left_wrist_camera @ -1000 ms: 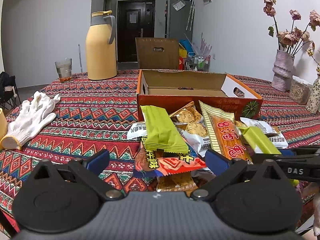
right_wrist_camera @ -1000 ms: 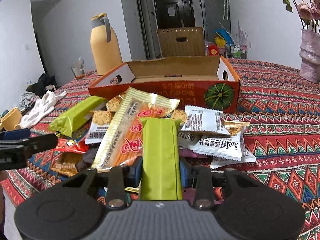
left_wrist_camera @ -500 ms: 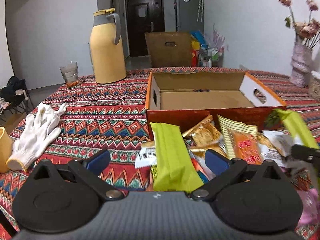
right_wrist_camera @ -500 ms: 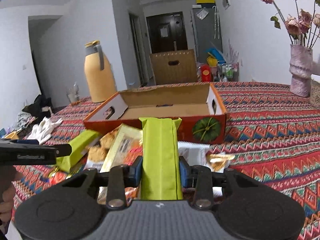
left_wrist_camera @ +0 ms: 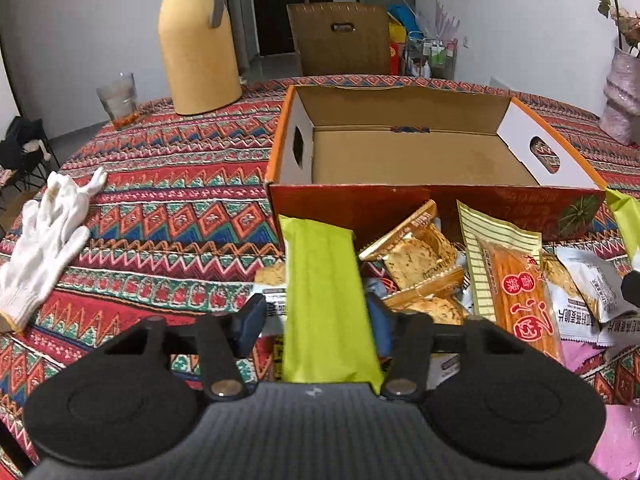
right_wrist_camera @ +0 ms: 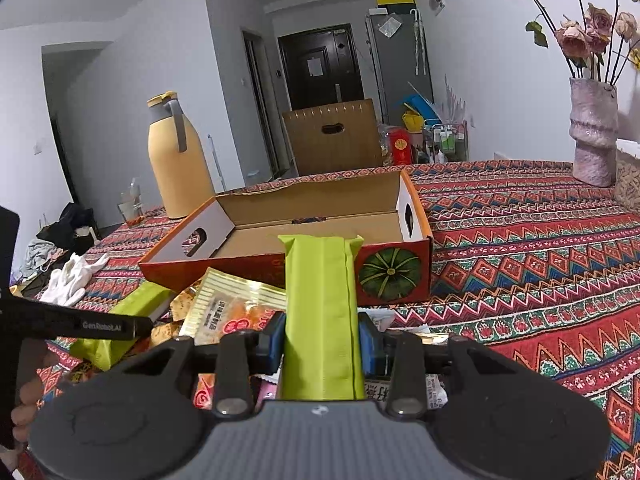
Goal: Organize snacks
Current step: 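Carry both green bars into the box and open both tools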
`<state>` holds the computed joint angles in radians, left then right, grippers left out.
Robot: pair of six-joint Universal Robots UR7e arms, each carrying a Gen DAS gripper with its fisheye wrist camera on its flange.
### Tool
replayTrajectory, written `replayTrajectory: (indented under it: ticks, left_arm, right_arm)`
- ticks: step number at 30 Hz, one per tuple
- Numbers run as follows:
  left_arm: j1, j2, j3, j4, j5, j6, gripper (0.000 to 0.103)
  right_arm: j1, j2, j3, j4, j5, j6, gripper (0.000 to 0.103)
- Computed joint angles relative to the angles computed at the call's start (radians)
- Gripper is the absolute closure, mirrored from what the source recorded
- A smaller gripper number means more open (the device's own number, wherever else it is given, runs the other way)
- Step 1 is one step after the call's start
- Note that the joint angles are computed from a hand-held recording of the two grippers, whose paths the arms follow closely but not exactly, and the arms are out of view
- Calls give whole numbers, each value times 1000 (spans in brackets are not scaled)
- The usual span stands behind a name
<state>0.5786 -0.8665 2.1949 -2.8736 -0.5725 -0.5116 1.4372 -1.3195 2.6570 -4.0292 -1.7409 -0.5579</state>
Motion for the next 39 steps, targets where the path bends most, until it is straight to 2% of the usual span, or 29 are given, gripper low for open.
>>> replayTrajectory:
  ticks: [1,6,17,22,29,39]
  left_arm:
    - [-1,-1,4,-9,-1,6,61]
    - [-5,-7,21,-48,-7,29,65]
    - [-39,-59,63,-102,-1,33,66]
    - [-57,-65,57,-171,5,85,66]
    - [-50,-30,-9,-253,0,179,66]
    - [6,68,-182,-322,-25,309,66]
  right_arm:
    - [-1,0,-1,2,1,1,67]
    - [-11,-2,0,5,11,-1,67]
    - [14,-19,-11,14,-4,-4,67]
    - [45,-23,-45,39,-26,-9,67]
    - [93,2,-141,92,-73,-23,67]
    - [139,76,-328,185,-124,-45,67]
